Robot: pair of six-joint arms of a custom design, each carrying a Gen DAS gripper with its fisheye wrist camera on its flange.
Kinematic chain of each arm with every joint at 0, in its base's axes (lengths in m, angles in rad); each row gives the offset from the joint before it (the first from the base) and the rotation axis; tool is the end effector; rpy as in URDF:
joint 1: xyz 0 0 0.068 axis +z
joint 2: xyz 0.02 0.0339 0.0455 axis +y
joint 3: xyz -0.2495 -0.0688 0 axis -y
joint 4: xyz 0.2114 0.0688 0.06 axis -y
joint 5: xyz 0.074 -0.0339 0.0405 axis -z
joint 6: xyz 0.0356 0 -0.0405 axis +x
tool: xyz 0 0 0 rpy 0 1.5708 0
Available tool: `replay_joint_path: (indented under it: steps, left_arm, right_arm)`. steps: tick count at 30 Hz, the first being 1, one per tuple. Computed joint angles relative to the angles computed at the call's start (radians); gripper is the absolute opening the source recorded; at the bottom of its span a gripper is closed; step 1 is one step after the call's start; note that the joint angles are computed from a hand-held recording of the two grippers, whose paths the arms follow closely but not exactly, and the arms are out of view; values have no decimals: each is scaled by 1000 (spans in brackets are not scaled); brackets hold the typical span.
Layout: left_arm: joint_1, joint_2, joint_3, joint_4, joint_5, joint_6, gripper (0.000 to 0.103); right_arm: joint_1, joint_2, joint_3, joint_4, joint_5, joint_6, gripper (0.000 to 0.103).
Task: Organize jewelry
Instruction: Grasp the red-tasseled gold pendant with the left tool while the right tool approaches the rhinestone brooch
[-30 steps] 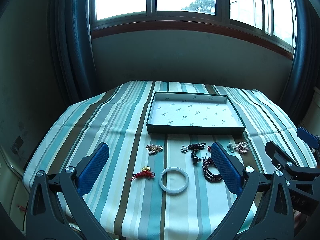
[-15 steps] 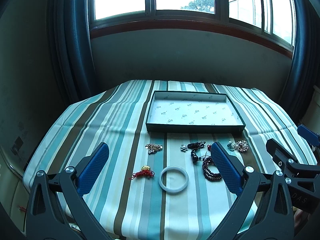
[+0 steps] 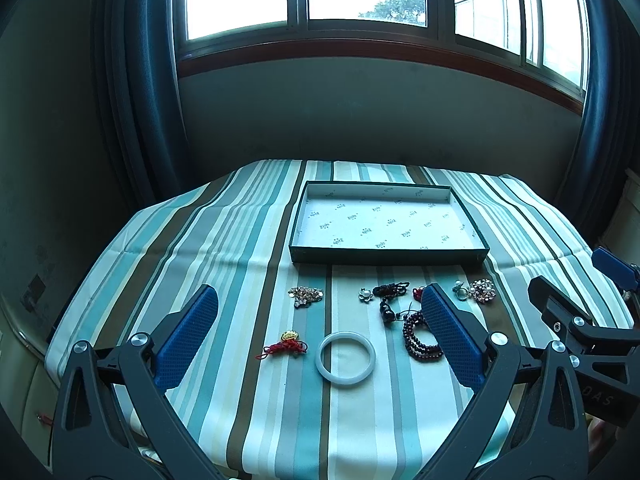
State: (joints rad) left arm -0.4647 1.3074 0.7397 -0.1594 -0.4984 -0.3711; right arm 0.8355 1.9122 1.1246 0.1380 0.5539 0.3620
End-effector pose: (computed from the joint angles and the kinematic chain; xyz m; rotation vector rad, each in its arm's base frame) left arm 0.2259 -0.0942 0.2213 -0.1469 2.1915 0.1101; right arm 0.2676 0.2680 0.1780 -0.2038 2.1027 0.0938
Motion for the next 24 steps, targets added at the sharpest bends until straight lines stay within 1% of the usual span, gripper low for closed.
replay_joint_path:
  steps: [4,9,12,18,20,22,24]
  left_arm:
    - [46,13,-13,24,27,15,101]
    - [153,67,-26,73,97,44,101]
    - [214,142,-37,122,149,66,101]
    - [314,344,-32,166,271,70,101]
    - [325,402,-19,178,283,89,101]
    - [336,452,-3,185,284,112,95]
    - [355,499,31,173,296,132,83]
  right_arm:
    - [-20,21,8,7,-19,-4,99]
    - [-78,79,22,35,-79,-4,99]
    - [-116,138,49,25,-132,13,99]
    - [-165,261,117,-19,-232,47,99]
    - [-174,290,140,-30,-258,51,99]
    - [-179,317,168,-47,-276,50,98]
    - [-183,338,193,-65,-288,54,98]
